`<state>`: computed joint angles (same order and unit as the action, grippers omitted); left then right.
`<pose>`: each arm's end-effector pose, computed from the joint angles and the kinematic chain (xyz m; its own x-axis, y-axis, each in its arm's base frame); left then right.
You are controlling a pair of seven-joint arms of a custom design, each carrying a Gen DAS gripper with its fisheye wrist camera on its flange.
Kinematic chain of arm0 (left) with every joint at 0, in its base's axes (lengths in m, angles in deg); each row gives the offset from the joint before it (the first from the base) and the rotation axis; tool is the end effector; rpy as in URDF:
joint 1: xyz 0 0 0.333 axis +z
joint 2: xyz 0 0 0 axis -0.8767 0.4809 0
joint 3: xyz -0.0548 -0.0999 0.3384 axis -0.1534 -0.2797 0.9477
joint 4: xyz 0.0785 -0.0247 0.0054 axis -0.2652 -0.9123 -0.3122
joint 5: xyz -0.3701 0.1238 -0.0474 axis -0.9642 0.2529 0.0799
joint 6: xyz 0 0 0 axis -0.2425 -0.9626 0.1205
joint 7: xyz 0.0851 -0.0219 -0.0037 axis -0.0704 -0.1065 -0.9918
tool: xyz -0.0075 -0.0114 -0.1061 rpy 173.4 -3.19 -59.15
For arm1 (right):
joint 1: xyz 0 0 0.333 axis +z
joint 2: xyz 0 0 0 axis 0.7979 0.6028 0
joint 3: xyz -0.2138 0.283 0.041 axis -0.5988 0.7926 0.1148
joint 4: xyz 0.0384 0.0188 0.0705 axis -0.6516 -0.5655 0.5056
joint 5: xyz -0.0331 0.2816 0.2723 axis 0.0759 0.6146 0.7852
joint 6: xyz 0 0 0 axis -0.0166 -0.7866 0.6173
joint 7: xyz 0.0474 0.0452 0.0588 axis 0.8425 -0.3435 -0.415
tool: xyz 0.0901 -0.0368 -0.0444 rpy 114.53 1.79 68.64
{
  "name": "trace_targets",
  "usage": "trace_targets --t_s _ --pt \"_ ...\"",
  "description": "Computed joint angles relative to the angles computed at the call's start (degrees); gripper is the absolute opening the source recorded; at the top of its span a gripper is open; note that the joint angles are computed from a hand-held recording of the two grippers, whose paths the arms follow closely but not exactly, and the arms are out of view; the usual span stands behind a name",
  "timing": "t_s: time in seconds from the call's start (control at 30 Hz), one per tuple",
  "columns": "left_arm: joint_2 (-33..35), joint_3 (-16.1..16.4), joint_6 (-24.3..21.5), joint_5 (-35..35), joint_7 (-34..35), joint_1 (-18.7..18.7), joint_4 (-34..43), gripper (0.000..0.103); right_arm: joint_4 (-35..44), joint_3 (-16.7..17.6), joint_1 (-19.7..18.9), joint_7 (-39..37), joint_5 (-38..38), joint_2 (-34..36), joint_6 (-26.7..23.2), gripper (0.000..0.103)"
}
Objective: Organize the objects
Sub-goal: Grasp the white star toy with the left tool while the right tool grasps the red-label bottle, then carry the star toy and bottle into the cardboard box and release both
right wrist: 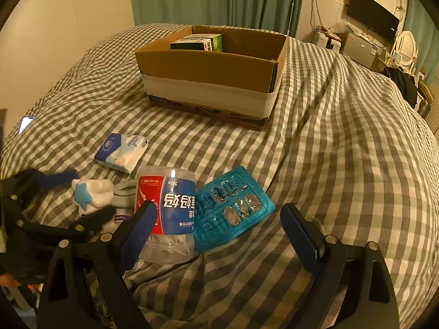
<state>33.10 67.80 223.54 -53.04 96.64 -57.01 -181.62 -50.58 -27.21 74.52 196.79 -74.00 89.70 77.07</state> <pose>0.6695 -0.0650 0.5062 -0.6620 -0.7456 0.0766 -0.6603 0.5318 -0.5303 0.5718 0.2622 0.5319 -0.2046 -0.9786 0.0233 -0.7979 0.1529 -0.5831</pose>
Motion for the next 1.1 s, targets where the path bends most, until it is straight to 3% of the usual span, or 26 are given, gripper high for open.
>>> trace_targets --t_s 0.17,0.47,0.63,0.87,1.1 --pt "-1.4 -0.3 3.9 -6.3 1.7 1.4 -0.3 0.058 0.8 0.1 0.1 -1.3 0.6 0.8 0.1 0.091" --pt "-0.1 0.0 4.3 -4.5 -0.9 1.4 1.3 0.058 6.0 0.4 0.6 -12.2 8.6 7.1 0.4 0.090" --pt "-0.6 -0.4 4.0 -6.3 0.8 2.0 0.9 0.058 7.4 -0.1 1.4 -16.9 13.1 9.5 -0.2 0.065" --pt "-1.5 -0.4 4.5 -9.0 2.9 2.1 1.7 0.058 3.9 -1.7 2.6 -13.0 9.1 5.8 4.2 0.064" --pt "1.1 -1.6 5.1 -10.7 3.2 1.2 9.7 0.058 7.1 -2.5 2.0 -9.7 0.9 3.0 3.9 0.064"
